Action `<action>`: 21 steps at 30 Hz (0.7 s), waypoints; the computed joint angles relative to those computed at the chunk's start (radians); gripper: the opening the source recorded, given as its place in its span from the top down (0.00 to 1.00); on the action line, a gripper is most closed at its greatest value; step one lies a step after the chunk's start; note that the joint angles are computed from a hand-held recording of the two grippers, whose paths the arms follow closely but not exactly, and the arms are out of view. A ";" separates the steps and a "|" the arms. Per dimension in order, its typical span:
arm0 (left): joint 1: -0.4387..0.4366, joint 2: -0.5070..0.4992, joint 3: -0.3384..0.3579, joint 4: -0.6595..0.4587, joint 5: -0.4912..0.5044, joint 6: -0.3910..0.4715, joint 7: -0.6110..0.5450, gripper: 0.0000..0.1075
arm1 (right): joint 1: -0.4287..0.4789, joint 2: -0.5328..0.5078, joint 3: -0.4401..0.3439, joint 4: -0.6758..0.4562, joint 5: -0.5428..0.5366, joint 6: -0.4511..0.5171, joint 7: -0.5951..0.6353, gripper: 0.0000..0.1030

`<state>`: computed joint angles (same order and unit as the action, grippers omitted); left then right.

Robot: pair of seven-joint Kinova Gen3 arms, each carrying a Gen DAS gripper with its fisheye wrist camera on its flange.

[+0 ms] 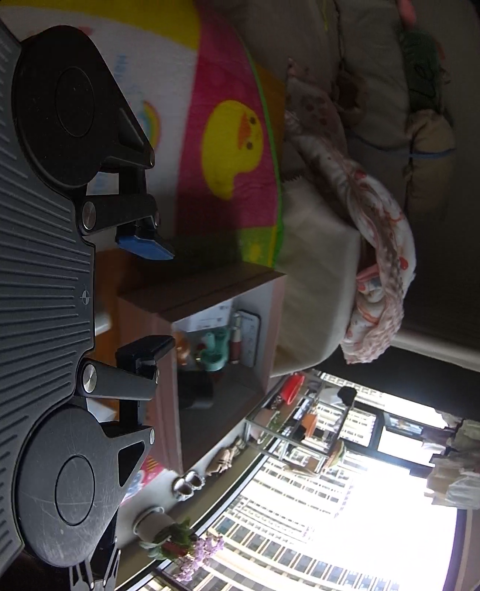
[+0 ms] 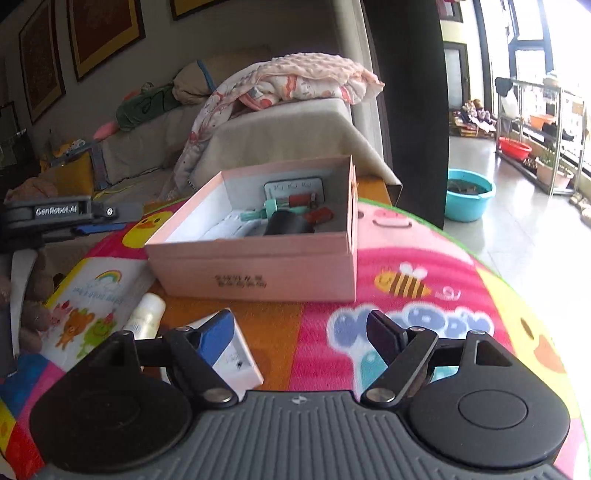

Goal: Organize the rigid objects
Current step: 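Carry the teal toy with the left gripper while the right carries the plug into the pink box, then grasp the white spray can upright with the left gripper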

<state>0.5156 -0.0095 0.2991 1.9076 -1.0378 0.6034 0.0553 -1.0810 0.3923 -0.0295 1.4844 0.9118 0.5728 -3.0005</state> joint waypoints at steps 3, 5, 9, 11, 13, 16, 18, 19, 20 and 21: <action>0.019 0.000 0.018 0.019 0.040 -0.010 0.017 0.54 | -0.029 -0.017 0.009 0.056 0.029 -0.021 -0.096 0.23; 0.031 0.030 0.022 -0.003 0.073 0.004 -0.011 0.54 | -0.052 -0.009 0.007 0.064 0.049 0.014 -0.136 0.23; 0.123 0.120 -0.014 -0.088 0.084 0.128 -0.106 0.54 | -0.085 -0.002 0.005 0.069 0.132 0.069 -0.216 0.20; 0.130 0.141 -0.007 -0.101 0.094 0.154 -0.133 0.55 | -0.056 0.002 -0.027 0.060 0.111 0.077 -0.202 0.19; 0.164 0.134 -0.033 -0.081 0.072 0.147 -0.113 0.60 | -0.042 0.000 -0.035 0.063 0.105 0.066 -0.205 0.18; 0.177 0.097 -0.044 -0.038 0.075 0.103 -0.108 0.72 | -0.034 0.006 -0.043 0.053 0.090 0.066 -0.183 0.16; 0.173 0.068 -0.038 -0.009 0.085 0.077 -0.107 0.72 | -0.037 0.009 -0.041 0.047 0.088 0.075 -0.175 0.15; 0.171 0.056 -0.030 0.002 0.092 0.075 -0.114 0.72 | -0.039 0.009 -0.040 0.047 0.088 0.076 -0.175 0.15; 0.168 0.045 -0.021 0.012 0.101 0.079 -0.124 0.72 | -0.039 0.009 -0.039 0.048 0.088 0.074 -0.177 0.15; 0.166 0.033 -0.011 0.025 0.103 0.083 -0.125 0.72 | -0.040 0.008 -0.039 0.048 0.087 0.073 -0.178 0.15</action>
